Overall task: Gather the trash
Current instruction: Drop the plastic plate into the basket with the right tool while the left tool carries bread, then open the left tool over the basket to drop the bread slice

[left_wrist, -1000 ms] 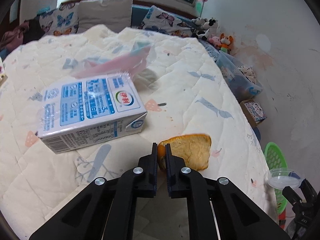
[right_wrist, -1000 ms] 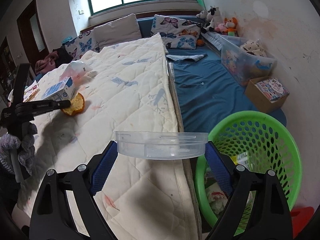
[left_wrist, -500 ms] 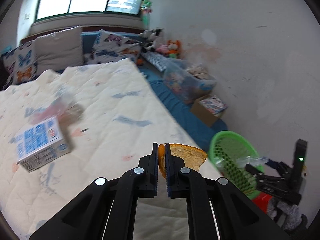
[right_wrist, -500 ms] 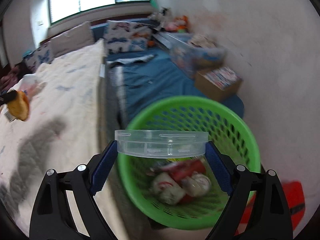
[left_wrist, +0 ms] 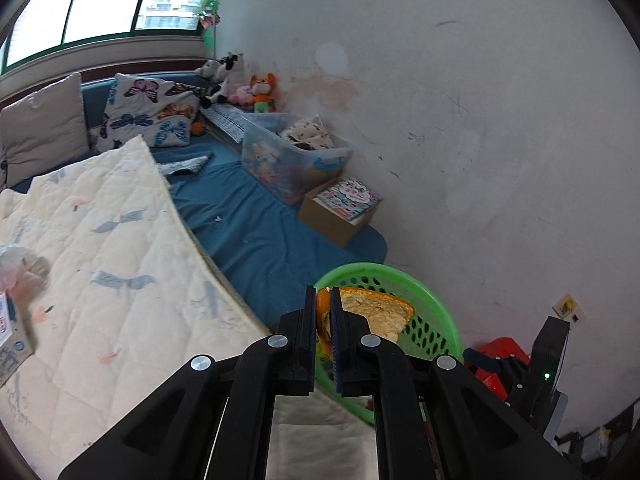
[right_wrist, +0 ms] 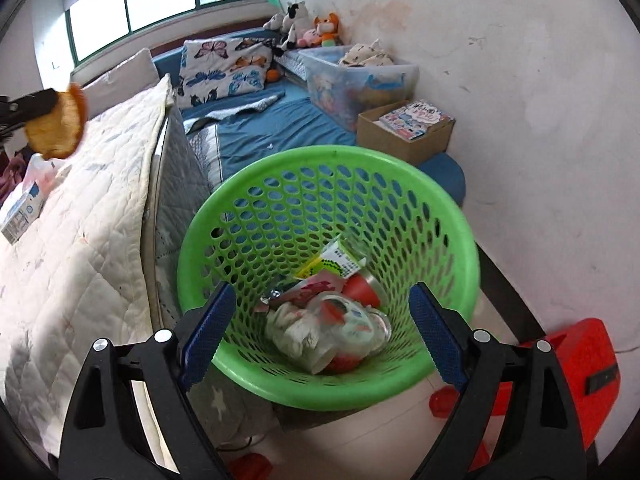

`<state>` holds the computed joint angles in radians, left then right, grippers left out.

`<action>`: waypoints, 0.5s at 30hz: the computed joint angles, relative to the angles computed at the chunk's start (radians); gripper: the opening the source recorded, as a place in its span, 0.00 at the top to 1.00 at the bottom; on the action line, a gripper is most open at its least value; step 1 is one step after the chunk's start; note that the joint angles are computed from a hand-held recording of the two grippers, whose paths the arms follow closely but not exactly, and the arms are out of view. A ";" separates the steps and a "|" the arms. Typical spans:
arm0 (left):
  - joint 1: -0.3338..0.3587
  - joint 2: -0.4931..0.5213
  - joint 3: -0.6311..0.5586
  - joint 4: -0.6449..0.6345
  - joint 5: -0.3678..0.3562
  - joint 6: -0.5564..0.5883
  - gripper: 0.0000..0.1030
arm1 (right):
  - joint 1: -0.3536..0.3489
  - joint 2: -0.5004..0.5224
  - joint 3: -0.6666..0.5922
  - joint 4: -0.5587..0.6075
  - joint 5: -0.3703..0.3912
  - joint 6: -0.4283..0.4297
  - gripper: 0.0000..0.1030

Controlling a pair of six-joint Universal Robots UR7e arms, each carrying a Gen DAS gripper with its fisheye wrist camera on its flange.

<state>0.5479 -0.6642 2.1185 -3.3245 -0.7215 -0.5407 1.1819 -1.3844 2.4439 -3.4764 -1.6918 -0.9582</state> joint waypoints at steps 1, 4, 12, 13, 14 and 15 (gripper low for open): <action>0.004 0.009 -0.018 0.020 -0.014 -0.002 0.94 | -0.005 -0.006 0.001 0.004 0.005 0.002 0.15; 0.013 0.032 -0.059 0.078 -0.037 -0.007 0.94 | -0.027 -0.036 0.010 0.022 0.040 0.006 0.15; 0.059 0.114 -0.191 0.271 -0.108 -0.011 0.94 | -0.069 -0.082 0.040 0.019 0.073 0.011 0.15; 0.068 0.122 -0.199 0.276 -0.130 -0.012 0.94 | -0.074 -0.091 0.039 0.032 0.077 0.017 0.15; 0.073 0.127 -0.203 0.278 -0.141 -0.005 0.94 | -0.077 -0.095 0.040 0.036 0.080 0.020 0.15; 0.075 0.133 -0.207 0.284 -0.142 -0.003 0.94 | -0.080 -0.098 0.041 0.032 0.082 0.020 0.15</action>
<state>0.6227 -0.5310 1.9119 -3.0407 -0.8631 -0.5440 1.1022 -1.4827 2.4853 -3.4442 -1.6097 -0.9379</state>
